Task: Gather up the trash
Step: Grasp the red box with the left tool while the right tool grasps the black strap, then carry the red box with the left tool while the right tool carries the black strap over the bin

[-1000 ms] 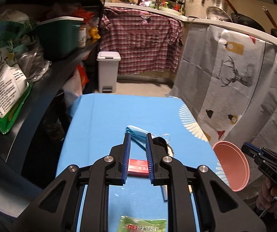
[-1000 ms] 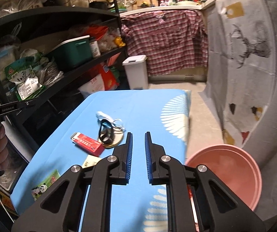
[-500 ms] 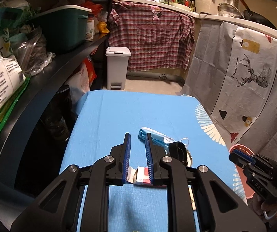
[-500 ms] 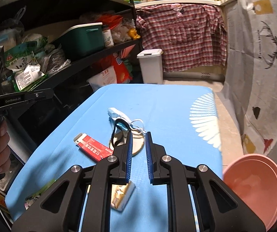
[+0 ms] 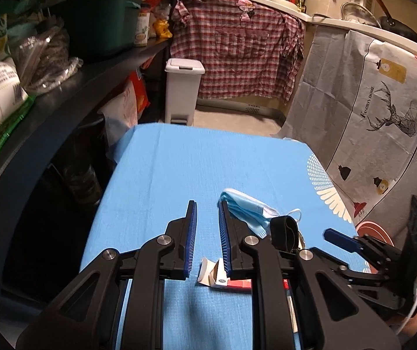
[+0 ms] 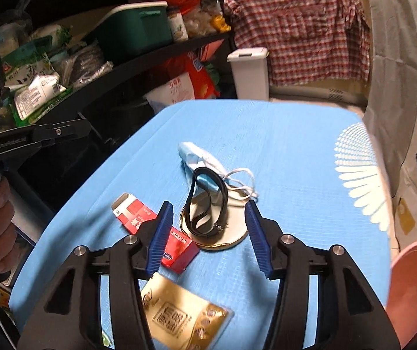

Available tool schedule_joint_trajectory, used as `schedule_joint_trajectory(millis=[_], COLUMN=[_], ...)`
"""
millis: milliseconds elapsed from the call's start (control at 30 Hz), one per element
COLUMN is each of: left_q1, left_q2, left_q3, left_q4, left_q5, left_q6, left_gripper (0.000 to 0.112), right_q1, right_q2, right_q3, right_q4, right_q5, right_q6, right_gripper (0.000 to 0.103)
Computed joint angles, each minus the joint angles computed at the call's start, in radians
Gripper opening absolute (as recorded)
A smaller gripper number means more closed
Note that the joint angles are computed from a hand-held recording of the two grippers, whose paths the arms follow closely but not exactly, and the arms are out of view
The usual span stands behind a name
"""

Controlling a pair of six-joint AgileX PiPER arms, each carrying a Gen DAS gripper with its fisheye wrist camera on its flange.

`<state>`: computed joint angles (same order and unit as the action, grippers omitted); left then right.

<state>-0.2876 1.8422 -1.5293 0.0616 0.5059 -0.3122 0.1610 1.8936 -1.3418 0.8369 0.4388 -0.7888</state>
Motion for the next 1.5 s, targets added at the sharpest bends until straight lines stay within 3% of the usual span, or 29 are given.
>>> schedule_joint_trajectory(millis=[467, 600, 667, 767, 867, 1500], left_q1=[0.06, 0.045, 0.048, 0.049, 0.042, -0.001], left_q2=[0.148, 0.159, 0.159, 0.167, 0.161, -0.025], left_q3=[-0.024, -0.02, -0.022, -0.029, -0.022, 0.074], left_q4=[-0.288, -0.231, -0.234, -0.215, -0.191, 0.018], left_q5=[0.104, 0.11, 0.118, 0.138, 0.138, 0.033], left_q6=[0.273, 0.251, 0.253, 0.237, 0.228, 0.044], left_gripper=[0.016, 0.016, 0.016, 0.013, 0.003, 0.001], right_q1=[0.044, 0.049, 0.05, 0.051, 0.051, -0.021], right_q2=[0.139, 0.138, 0.146, 0.145, 0.136, -0.074], right_q3=[-0.147, -0.144, -0.156, -0.156, -0.149, 0.004], right_q4=[-0.224, -0.243, -0.255, -0.26, -0.273, -0.226], right_q5=[0.051, 0.049, 0.058, 0.051, 0.039, 0.005], right_q6=[0.226, 0.237, 0.247, 0.249, 0.255, 0.18], right_gripper=[0.053, 0.042, 0.028, 0.014, 0.01, 0.008])
